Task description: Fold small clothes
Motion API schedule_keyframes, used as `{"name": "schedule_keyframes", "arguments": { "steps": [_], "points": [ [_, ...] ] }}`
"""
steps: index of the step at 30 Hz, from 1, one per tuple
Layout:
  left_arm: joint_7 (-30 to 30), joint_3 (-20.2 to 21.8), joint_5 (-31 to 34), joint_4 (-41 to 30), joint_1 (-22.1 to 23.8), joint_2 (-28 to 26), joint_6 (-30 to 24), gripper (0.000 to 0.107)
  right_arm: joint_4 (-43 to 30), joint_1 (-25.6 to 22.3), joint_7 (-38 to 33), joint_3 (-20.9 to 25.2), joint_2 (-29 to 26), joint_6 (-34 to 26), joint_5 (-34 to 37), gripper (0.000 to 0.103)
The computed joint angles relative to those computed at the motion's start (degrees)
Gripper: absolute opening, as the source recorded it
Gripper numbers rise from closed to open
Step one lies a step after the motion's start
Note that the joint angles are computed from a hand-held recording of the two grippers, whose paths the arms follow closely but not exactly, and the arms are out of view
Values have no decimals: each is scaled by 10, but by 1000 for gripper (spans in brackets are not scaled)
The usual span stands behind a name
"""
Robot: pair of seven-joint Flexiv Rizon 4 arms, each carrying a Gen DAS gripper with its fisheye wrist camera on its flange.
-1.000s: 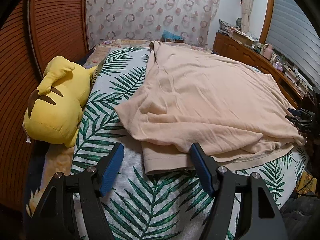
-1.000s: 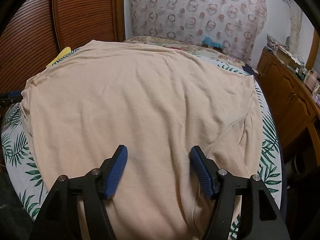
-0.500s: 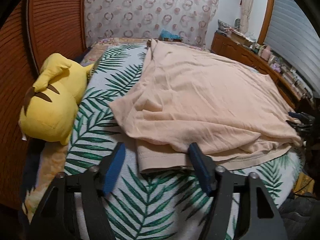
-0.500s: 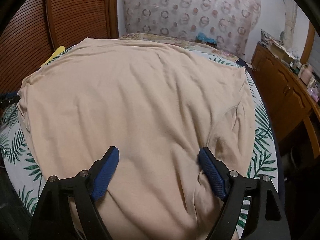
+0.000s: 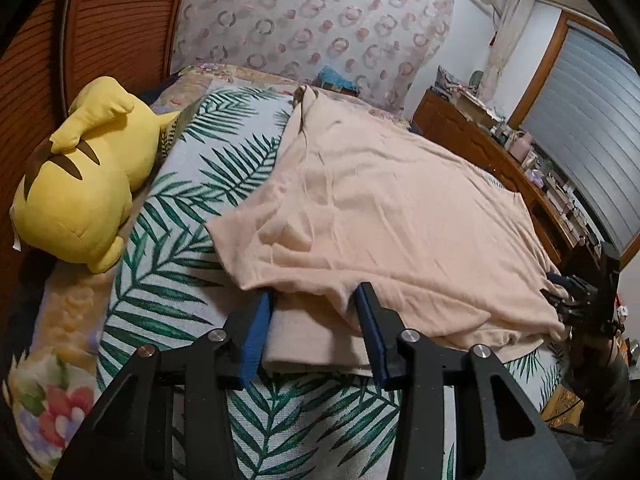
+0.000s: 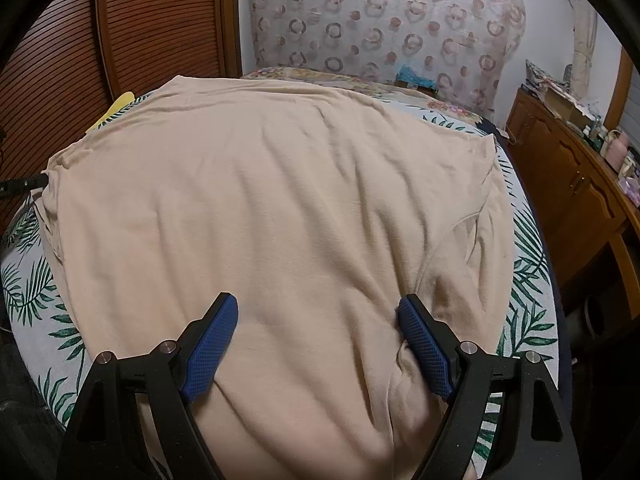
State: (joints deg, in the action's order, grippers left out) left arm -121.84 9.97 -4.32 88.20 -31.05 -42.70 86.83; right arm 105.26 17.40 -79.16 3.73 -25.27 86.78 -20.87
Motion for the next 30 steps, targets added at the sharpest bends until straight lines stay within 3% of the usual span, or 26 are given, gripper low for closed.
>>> {"name": "schedule_keyframes", "arguments": {
  "steps": [4, 10, 12, 14, 15, 18, 21, 26, 30],
  "points": [
    [-8, 1, -3, 12, 3, 5, 16, 44, -1, -1, -2, 1, -1, 1, 1, 84],
    [-18, 17, -6, 3, -7, -2, -17, 44, -1, -1, -3, 1, 0, 0, 2, 84],
    [-45, 66, 12, -17, -44, -10, -45, 43, -1, -2, -4, 2, -1, 0, 3, 84],
    [-60, 94, 38, -40, -64, -16, -82, 36, 0, -1, -3, 1, 0, 0, 3, 84],
    [-64, 91, 45, -44, -62, -17, -86, 32, 1, 3, 0, -3, 1, 1, 1, 84],
    [-67, 66, 61, -50, -41, -15, -88, 7, 1, 2, -1, -2, 1, 1, 1, 84],
    [-74, 41, 72, -48, -20, -15, -61, 3, 1, 1, -1, -1, 1, 1, 1, 84],
    [-112, 94, 98, -70, -57, -15, -27, 3, 1, 1, -1, -1, 1, 1, 1, 84],
    [-105, 94, 111, -92, -59, -13, -22, 2, 1, 1, -1, -1, 1, 1, 1, 84]
  ]
}}
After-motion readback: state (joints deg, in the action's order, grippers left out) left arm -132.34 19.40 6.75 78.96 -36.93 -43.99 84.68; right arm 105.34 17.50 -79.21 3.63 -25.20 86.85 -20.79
